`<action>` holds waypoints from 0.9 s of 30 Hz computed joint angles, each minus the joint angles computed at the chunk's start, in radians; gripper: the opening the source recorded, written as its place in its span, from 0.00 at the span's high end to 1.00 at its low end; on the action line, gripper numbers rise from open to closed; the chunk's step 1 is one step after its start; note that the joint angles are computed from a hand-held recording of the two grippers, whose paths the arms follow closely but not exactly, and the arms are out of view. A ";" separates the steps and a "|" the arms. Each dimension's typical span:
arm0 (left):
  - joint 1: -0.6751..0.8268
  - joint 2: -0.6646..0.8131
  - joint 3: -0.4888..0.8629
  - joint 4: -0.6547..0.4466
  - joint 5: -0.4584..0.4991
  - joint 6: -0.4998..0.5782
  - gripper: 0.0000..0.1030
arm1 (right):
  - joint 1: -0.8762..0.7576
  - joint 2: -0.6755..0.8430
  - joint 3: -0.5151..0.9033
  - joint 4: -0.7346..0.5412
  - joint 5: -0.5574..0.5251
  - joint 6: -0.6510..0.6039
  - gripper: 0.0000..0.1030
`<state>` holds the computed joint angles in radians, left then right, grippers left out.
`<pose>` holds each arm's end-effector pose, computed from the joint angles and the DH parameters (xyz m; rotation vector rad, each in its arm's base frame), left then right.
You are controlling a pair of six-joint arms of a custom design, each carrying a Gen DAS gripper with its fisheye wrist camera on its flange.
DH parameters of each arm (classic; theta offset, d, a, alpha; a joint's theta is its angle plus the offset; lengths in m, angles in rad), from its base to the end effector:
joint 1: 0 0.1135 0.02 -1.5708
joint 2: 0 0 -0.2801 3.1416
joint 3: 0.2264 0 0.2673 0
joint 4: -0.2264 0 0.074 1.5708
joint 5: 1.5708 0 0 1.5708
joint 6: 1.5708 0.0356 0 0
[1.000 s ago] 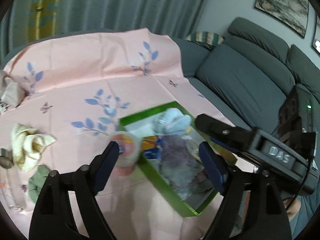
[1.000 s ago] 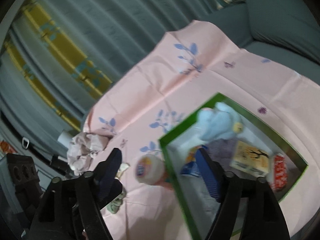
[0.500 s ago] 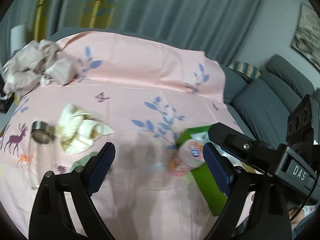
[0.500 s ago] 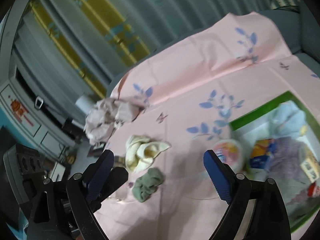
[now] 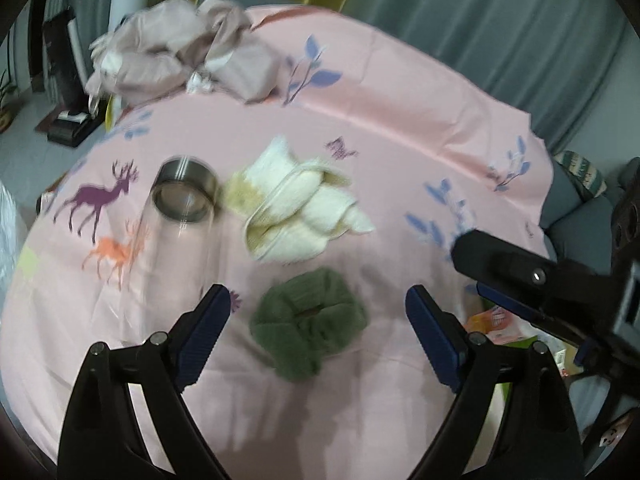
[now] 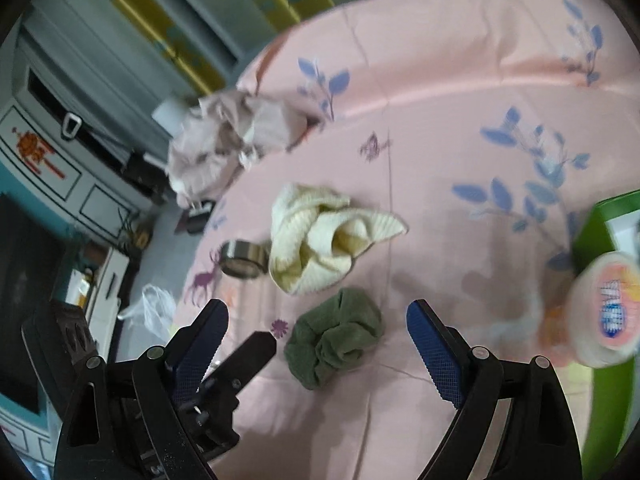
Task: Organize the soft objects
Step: 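Move the right gripper to the green scrunchie and grasp it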
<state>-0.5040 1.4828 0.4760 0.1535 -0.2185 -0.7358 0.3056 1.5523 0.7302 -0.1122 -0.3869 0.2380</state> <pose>0.2286 -0.1173 0.1225 -0.3785 2.3909 -0.3110 0.2817 0.1030 0.1576 -0.2498 2.5350 0.7045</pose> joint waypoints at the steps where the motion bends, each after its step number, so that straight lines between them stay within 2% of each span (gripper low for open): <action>1: 0.011 0.023 -0.004 0.017 0.013 -0.003 0.15 | 0.008 0.040 0.016 0.005 -0.001 0.000 0.11; 4: 0.039 0.105 -0.008 0.072 0.063 -0.013 0.15 | 0.028 0.147 0.062 0.008 -0.006 -0.008 0.11; 9: 0.050 0.207 0.000 0.130 0.116 -0.017 0.25 | 0.062 0.284 0.127 -0.005 0.010 -0.030 0.11; 11: 0.048 0.238 0.003 0.148 0.130 -0.021 0.27 | 0.071 0.319 0.144 -0.008 0.015 -0.044 0.18; 16: 0.048 0.299 0.012 0.175 0.156 -0.030 0.37 | 0.087 0.401 0.181 -0.017 0.034 -0.058 0.23; 18: 0.049 0.316 0.007 0.193 0.159 -0.038 0.47 | 0.087 0.416 0.184 -0.020 0.047 -0.066 0.27; 21: 0.042 0.323 0.002 0.204 0.139 -0.054 0.51 | 0.085 0.410 0.168 0.000 0.054 -0.074 0.33; 23: 0.038 0.322 -0.002 0.212 0.132 -0.055 0.55 | 0.087 0.409 0.165 -0.006 0.054 -0.084 0.49; 27: 0.051 0.346 -0.019 0.285 0.178 -0.057 0.74 | 0.109 0.413 0.149 0.016 0.097 -0.109 0.62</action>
<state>-0.4532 1.8288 0.4570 0.4382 -0.0407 -0.7924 0.4150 1.9649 0.8796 -0.0958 -0.2895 0.1289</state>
